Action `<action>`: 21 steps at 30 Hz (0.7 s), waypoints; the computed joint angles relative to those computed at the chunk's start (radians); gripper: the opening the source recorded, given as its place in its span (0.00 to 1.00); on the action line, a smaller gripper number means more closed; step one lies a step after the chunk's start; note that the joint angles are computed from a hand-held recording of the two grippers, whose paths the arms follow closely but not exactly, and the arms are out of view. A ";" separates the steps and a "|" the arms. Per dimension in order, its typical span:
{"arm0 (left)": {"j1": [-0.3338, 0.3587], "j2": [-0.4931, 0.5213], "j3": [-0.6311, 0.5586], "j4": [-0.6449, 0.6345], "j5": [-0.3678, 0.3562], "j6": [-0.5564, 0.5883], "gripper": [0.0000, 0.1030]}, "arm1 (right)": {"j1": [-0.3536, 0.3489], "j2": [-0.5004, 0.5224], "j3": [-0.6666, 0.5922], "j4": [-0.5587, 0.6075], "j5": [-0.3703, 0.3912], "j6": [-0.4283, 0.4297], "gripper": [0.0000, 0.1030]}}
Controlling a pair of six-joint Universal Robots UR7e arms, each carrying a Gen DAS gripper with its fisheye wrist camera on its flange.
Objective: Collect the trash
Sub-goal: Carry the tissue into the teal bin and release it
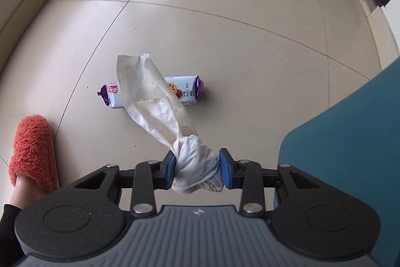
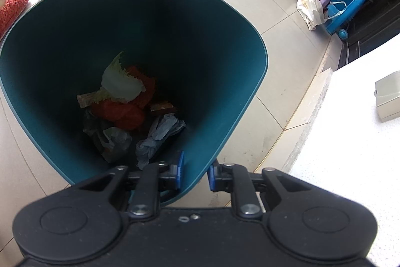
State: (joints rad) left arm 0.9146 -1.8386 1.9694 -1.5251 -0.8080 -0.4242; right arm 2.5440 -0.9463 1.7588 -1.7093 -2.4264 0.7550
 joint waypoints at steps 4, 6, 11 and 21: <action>-0.112 -0.039 -0.038 0.090 -0.029 -0.018 0.34 | 0.000 0.000 0.001 -0.001 -0.004 0.006 0.18; -0.167 -0.053 -0.058 0.122 -0.046 -0.031 0.34 | -0.001 -0.003 0.004 -0.006 -0.005 0.006 0.17; -0.287 -0.062 -0.109 0.153 -0.104 -0.032 0.34 | -0.001 -0.012 0.012 -0.024 0.000 0.001 0.16; -0.379 0.007 -0.058 0.061 -0.266 0.079 0.34 | -0.003 -0.022 0.026 -0.051 0.001 -0.021 0.16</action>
State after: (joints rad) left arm 0.5354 -1.8316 1.9117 -1.4641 -1.0742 -0.3447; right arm 2.5414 -0.9686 1.7852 -1.7606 -2.4253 0.7343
